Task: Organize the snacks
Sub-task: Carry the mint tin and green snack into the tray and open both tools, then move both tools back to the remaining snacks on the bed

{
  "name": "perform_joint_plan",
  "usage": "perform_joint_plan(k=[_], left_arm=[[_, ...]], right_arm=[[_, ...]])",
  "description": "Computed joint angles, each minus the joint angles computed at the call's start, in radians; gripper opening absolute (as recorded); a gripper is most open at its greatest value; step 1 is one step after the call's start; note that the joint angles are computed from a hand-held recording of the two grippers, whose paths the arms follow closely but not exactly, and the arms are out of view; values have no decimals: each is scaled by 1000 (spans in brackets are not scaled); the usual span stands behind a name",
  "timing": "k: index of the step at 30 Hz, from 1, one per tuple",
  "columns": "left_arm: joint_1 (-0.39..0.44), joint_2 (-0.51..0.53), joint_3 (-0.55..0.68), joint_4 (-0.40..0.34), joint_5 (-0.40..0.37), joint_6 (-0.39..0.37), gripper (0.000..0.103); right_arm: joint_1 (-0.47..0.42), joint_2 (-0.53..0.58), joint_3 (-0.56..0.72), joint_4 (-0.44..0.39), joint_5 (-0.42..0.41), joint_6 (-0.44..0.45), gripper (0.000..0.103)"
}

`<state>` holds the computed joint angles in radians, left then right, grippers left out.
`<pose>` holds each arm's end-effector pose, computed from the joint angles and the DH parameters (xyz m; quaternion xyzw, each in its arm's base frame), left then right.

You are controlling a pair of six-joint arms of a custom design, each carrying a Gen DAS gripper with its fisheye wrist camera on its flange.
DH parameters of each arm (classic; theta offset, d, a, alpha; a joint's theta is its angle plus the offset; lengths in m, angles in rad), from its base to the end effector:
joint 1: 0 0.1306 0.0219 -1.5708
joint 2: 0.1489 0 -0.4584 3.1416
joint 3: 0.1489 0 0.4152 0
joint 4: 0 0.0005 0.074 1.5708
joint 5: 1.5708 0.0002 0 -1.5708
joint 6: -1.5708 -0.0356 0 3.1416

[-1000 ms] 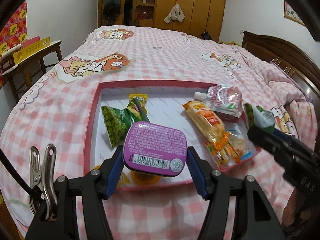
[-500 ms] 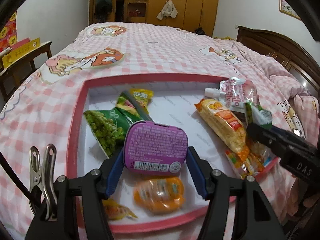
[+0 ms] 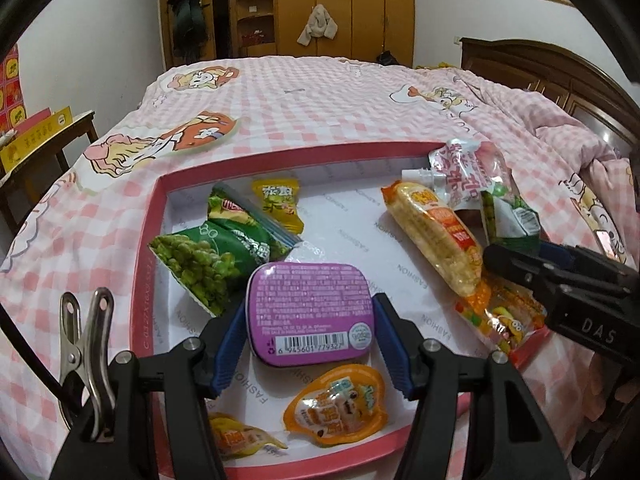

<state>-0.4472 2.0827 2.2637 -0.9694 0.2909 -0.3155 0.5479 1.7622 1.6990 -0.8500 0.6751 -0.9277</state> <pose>0.7056 -0.3503 0.4904 0.3917 0.8284 -0.1585 0.3676 0.5678 0.3199 0.4558 0.2736 0.8568 -0.0270 0.4363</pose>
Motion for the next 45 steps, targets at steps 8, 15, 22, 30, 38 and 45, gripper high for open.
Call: perform_joint_plan(k=[8, 15, 22, 30, 38, 45], left_arm=[[-2, -11, -26, 29, -2, -13, 65], [-12, -10, -15, -4, -43, -24, 69], [-9, -19, -5, -38, -41, -10, 69], [-6, -77, -52, -10, -14, -10, 70], [5, -153, -138, 17, -23, -6, 69], [32, -215, -211, 10, -40, 22, 69]], right_arm=[[5, 23, 33, -52, 24, 0, 53], [-1, -9, -10, 16, -11, 0, 53], [8, -34, -40, 69, 2, 3, 55], [35, -64, -52, 96, 63, 10, 56], [73, -86, -57, 69, 72, -39, 56], [119, -86, -39, 44, 70, -51, 56]])
